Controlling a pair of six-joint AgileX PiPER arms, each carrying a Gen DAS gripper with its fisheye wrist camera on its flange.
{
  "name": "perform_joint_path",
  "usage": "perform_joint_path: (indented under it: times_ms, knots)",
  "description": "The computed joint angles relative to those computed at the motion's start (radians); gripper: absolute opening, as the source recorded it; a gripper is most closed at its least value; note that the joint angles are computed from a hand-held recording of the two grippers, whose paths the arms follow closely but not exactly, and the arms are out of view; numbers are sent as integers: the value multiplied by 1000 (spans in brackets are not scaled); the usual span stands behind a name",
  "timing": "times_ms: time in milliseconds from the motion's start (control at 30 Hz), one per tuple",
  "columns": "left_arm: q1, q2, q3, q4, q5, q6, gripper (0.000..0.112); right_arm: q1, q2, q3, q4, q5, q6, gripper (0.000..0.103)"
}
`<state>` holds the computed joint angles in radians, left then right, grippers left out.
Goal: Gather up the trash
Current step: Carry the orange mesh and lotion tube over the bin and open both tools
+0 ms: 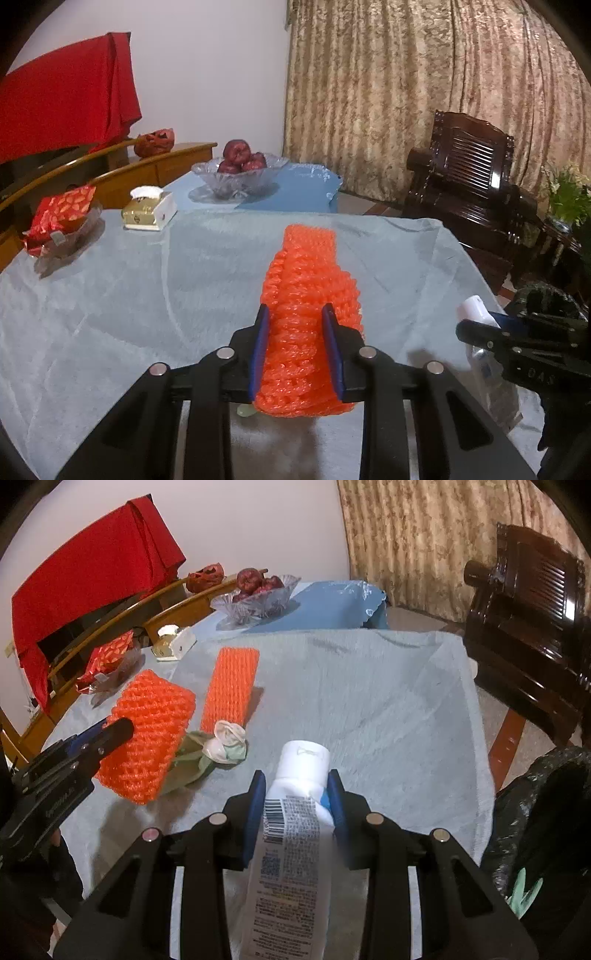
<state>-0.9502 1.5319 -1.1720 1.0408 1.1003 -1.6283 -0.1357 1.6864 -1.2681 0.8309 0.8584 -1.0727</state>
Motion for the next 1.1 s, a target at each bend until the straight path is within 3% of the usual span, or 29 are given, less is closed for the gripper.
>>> perform_joint_path:
  times_ms: [433,800,1100]
  knots:
    - [-81,39,-113,9,62,23,26,-71,-62,-6,28,67,-38,33]
    - [-126,126,-241,10,44,43,23,-189,-99,-29,50,138,-79,33]
    - [-144,305,-500,-9,-17,146,21,-401,-46,-137,62,225,-133,33]
